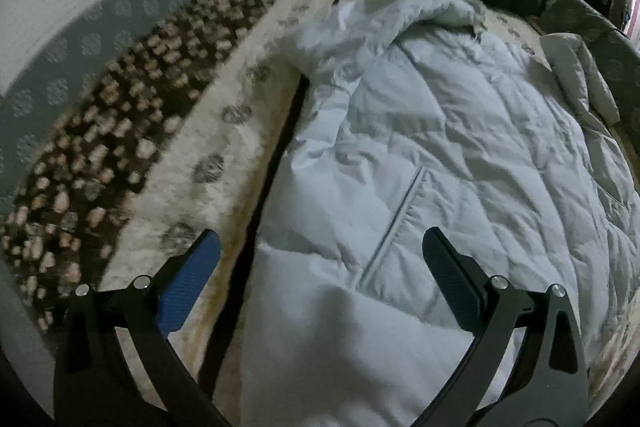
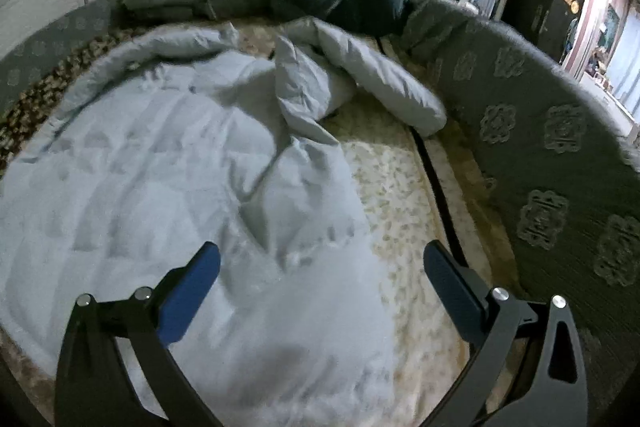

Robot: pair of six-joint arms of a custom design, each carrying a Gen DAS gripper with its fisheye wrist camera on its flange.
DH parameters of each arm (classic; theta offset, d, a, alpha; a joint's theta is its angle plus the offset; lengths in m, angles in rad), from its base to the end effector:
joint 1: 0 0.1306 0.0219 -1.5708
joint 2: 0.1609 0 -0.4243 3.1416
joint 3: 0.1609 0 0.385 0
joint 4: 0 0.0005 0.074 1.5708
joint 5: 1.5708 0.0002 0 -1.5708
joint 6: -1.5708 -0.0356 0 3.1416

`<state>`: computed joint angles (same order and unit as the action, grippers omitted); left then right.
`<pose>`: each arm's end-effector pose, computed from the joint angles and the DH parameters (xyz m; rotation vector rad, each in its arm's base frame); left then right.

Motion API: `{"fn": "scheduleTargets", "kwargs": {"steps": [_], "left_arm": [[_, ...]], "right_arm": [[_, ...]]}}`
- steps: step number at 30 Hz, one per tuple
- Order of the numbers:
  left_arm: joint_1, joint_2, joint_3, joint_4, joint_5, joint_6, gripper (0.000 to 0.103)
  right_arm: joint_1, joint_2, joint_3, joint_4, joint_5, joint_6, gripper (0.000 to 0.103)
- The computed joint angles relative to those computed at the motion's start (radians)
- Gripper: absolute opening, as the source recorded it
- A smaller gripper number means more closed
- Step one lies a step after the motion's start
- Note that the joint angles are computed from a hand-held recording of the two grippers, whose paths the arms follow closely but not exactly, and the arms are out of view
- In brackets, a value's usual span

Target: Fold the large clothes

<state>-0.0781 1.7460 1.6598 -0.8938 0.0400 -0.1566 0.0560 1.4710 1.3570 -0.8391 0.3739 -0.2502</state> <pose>0.6043 -0.0492 0.4069 0.3140 2.5303 -0.0205 0.4922 0.0141 0.4229 0.3859 2.4318 -0.3399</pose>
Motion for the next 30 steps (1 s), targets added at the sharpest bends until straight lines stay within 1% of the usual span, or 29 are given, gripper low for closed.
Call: {"fn": "scheduleTargets", "kwargs": {"steps": [2, 3, 5, 7, 8, 10, 12, 13, 14, 15, 16, 17, 19, 20, 22, 23, 25, 27, 30], "left_arm": [[0.004, 0.043, 0.039, -0.042, 0.028, 0.007, 0.1], [0.002, 0.056, 0.048, -0.049, 0.029, 0.005, 0.099], [-0.011, 0.073, 0.053, -0.047, -0.005, -0.009, 0.098], [-0.024, 0.088, 0.053, -0.042, -0.033, -0.027, 0.098], [-0.029, 0.097, 0.053, -0.043, -0.046, -0.036, 0.098], [-0.034, 0.113, 0.054, -0.048, -0.054, -0.053, 0.093], [-0.036, 0.116, 0.05, -0.038, -0.052, -0.055, 0.09], [-0.035, 0.118, 0.052, -0.037, -0.046, -0.051, 0.086], [-0.035, 0.12, 0.055, -0.039, -0.045, -0.046, 0.084], [-0.035, 0.12, 0.056, -0.038, -0.05, -0.042, 0.071], [-0.038, 0.122, 0.054, -0.038, -0.071, -0.037, 0.057], [-0.039, 0.122, 0.052, -0.04, -0.08, -0.033, 0.054], [-0.036, 0.118, 0.045, -0.04, -0.067, -0.028, 0.041], [-0.036, 0.113, 0.039, -0.039, -0.066, -0.03, 0.038], [-0.034, 0.1, 0.027, -0.044, -0.067, -0.035, 0.027], [-0.033, 0.09, 0.021, -0.05, -0.063, -0.033, 0.025], [-0.023, 0.067, 0.008, -0.066, -0.042, -0.029, 0.017], [-0.018, 0.052, 0.001, -0.073, -0.031, -0.032, 0.014], [-0.009, -0.004, -0.054, -0.064, -0.016, -0.062, 0.011]], "right_arm": [[-0.027, 0.041, 0.014, -0.004, -0.034, 0.032, 0.101], [-0.04, 0.061, 0.022, -0.005, -0.05, 0.047, 0.101], [-0.068, 0.097, 0.034, -0.007, -0.087, 0.07, 0.101], [-0.092, 0.139, 0.059, -0.042, -0.133, 0.079, 0.101], [-0.101, 0.147, 0.056, -0.035, -0.164, 0.086, 0.101], [-0.114, 0.16, 0.047, -0.013, -0.228, 0.091, 0.1], [-0.131, 0.163, 0.039, -0.003, -0.334, 0.079, 0.083], [-0.133, 0.161, 0.039, -0.004, -0.37, 0.06, 0.07], [-0.131, 0.158, 0.035, -0.001, -0.376, 0.053, 0.057], [-0.124, 0.149, 0.026, 0.009, -0.376, 0.051, 0.051], [-0.115, 0.139, 0.016, 0.019, -0.372, 0.045, 0.04], [-0.107, 0.132, 0.008, 0.027, -0.369, 0.041, 0.028], [-0.086, 0.113, -0.009, 0.04, -0.341, 0.032, 0.018], [-0.073, 0.099, -0.019, 0.038, -0.318, 0.012, 0.016], [-0.065, 0.082, -0.03, 0.028, -0.303, -0.006, 0.012], [-0.056, 0.065, -0.04, 0.019, -0.289, -0.012, 0.011], [-0.047, 0.027, -0.065, 0.009, -0.275, -0.031, 0.01], [-0.027, -0.029, -0.101, 0.0, -0.244, -0.054, 0.009], [-0.004, -0.105, -0.148, -0.03, -0.216, -0.099, 0.009]]}}
